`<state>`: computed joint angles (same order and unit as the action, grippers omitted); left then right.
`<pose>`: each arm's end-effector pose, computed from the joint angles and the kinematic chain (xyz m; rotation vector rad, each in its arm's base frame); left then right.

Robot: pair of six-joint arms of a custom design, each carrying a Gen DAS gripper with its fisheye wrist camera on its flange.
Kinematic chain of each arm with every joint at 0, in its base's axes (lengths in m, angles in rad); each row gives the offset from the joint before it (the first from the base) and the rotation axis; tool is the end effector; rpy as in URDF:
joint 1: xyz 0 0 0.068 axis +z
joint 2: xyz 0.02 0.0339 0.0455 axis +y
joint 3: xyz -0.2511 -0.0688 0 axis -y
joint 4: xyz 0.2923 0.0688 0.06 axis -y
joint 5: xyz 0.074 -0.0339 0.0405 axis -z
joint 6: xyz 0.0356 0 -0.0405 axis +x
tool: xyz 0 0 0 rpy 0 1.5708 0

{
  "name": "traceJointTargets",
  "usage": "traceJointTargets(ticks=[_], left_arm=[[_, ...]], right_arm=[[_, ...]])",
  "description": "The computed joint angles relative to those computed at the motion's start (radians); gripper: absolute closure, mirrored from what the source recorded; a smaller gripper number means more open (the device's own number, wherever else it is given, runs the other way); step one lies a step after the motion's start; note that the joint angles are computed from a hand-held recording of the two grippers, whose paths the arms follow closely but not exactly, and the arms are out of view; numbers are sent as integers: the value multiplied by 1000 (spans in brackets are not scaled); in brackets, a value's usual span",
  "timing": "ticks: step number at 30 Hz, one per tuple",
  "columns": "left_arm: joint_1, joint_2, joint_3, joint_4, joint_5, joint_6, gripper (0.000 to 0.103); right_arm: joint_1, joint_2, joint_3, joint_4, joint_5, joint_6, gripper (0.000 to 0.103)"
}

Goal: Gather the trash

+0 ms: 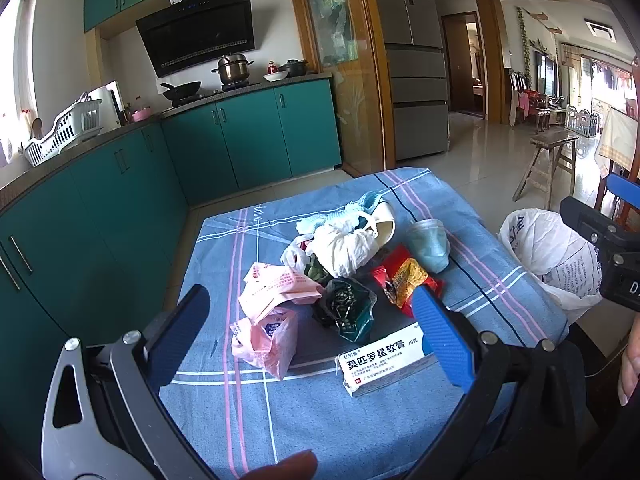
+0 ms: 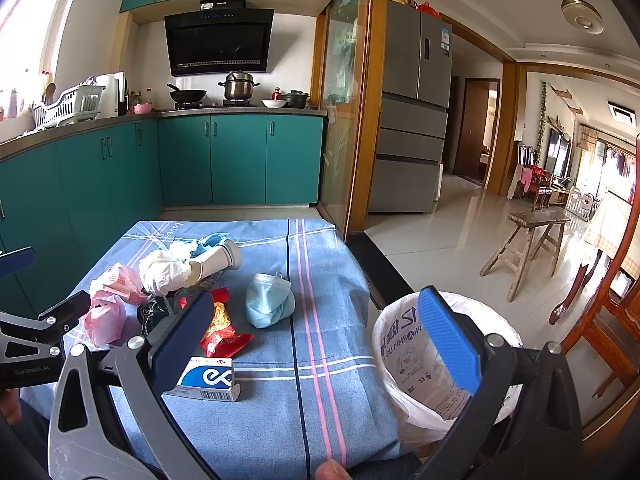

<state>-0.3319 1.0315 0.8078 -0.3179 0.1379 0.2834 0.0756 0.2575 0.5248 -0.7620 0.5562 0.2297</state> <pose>0.2660 -0.0968 0.2663 0.7174 1.9859 -0.1746 0.1360 -0.0085 0.2630 0.4881 1.9454 -0.3785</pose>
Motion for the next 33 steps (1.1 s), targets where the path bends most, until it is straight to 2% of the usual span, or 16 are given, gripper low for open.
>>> traceJointTargets(ticks=[33], left_arm=[[-1, 9, 9, -25, 0, 11, 3]], right_arm=[[12, -12, -3, -6, 6, 4, 3]])
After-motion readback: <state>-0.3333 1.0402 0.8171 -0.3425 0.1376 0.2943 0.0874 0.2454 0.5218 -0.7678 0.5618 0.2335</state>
